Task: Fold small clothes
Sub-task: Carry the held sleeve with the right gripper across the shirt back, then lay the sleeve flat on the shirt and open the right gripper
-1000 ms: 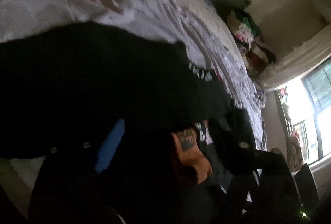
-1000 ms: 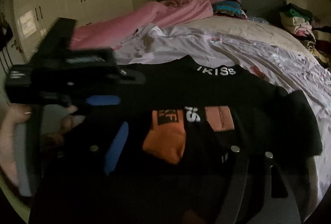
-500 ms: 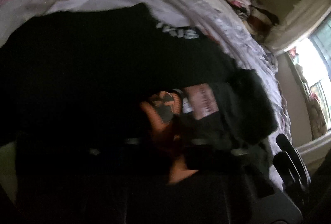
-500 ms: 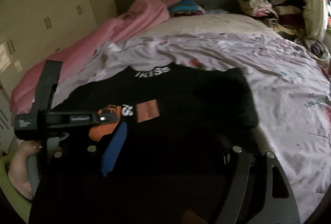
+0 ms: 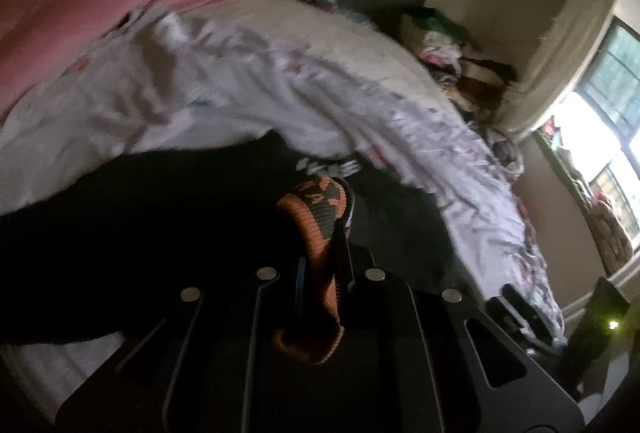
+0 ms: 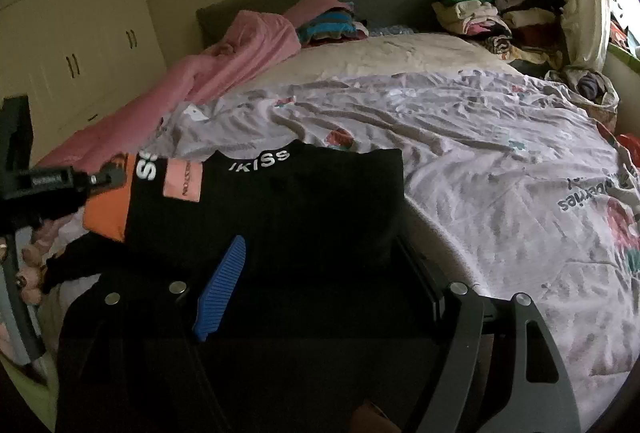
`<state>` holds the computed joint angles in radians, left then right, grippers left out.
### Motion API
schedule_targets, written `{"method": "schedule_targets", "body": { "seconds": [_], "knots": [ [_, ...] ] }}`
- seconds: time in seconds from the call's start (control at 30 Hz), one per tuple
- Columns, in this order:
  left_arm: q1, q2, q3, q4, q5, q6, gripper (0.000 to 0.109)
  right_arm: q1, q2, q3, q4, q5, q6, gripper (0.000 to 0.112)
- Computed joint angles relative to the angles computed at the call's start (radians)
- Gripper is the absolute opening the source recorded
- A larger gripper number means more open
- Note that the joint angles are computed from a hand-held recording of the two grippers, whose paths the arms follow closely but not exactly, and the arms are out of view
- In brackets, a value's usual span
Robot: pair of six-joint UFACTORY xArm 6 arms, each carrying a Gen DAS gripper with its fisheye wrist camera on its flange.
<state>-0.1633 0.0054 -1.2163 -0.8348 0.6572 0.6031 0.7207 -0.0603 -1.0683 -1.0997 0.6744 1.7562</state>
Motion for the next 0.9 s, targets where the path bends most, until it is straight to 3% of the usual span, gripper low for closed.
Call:
{"method": "schedule_targets", "body": {
  "seconds": [0.27,0.5,0.63,0.7,0.77,0.8,0.9],
  "knots": [
    [0.048,0.041,0.016,0.066,0.0,-0.054,0.009,-0.013,0.097,-0.09,0.069,0.006,-0.104,0.074],
    [0.033,-0.015,0.098,0.151,-0.178,-0.074,0.013,-0.036,0.201,-0.187,0.148,-0.007,-0.238,0.074],
    [0.02,0.0,0.089,0.175,-0.141,-0.072,0.013,-0.05,0.265,-0.255,0.203,-0.009,-0.322,0.074],
    [0.013,0.015,0.091,0.228,-0.123,-0.098,0.017,-0.059,0.297,-0.286,0.235,-0.013,-0.369,0.074],
    [0.006,0.038,0.088,0.342,-0.103,-0.172,0.039,-0.064,0.328,-0.315,0.283,0.008,-0.42,0.074],
    [0.003,0.045,0.094,0.388,-0.111,-0.204,0.044,-0.066,0.339,-0.324,0.305,0.016,-0.437,0.074],
    [0.001,0.045,0.118,0.463,-0.135,-0.246,0.047,-0.076,0.365,-0.337,0.386,0.053,-0.469,0.074]
  ]
}}
